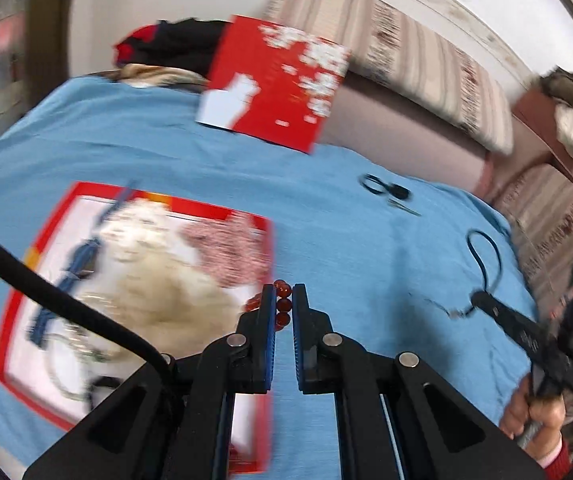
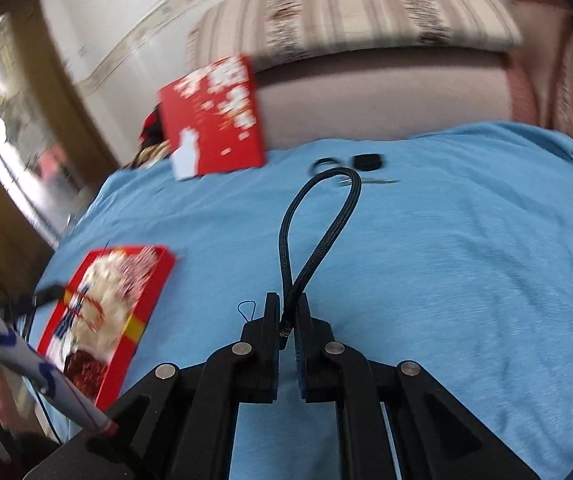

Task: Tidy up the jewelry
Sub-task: 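Carry the red bracelet with the left gripper while the right carries the black cord into the box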

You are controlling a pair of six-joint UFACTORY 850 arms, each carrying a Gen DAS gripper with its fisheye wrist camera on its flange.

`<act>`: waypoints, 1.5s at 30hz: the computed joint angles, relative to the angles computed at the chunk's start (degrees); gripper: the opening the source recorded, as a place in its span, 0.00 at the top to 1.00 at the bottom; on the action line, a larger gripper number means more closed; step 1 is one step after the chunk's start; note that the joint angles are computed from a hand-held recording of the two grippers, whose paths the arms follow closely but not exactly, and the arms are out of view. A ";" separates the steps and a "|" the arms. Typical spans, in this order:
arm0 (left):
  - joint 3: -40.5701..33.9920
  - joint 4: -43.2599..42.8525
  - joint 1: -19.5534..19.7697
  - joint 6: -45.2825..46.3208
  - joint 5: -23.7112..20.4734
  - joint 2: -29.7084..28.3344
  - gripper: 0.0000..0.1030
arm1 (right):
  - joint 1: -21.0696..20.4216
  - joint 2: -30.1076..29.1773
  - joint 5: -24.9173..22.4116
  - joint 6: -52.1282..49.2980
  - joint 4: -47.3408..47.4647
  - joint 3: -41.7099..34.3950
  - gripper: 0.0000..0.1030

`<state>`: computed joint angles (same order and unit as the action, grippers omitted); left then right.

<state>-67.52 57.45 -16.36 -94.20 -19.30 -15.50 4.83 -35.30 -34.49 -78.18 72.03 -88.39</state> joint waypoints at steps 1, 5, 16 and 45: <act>1.27 -0.40 1.10 -0.29 -0.45 1.13 0.93 | 1.06 0.79 0.11 -1.37 -0.06 1.12 0.93; 4.54 -4.11 5.01 1.33 -1.07 3.92 0.93 | 4.02 2.52 -1.66 -3.50 -0.05 3.54 0.93; 10.14 -6.19 13.77 -1.73 -2.76 5.57 0.93 | 13.56 1.26 -6.59 1.41 -7.02 -0.64 0.93; 17.38 -5.84 16.72 -10.25 2.64 10.93 0.92 | 28.54 -39.02 -25.32 45.97 -33.50 -62.77 0.91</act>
<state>-50.14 51.61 0.36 -104.45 -16.66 -4.57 33.36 -74.32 -59.81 -32.21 38.54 -151.16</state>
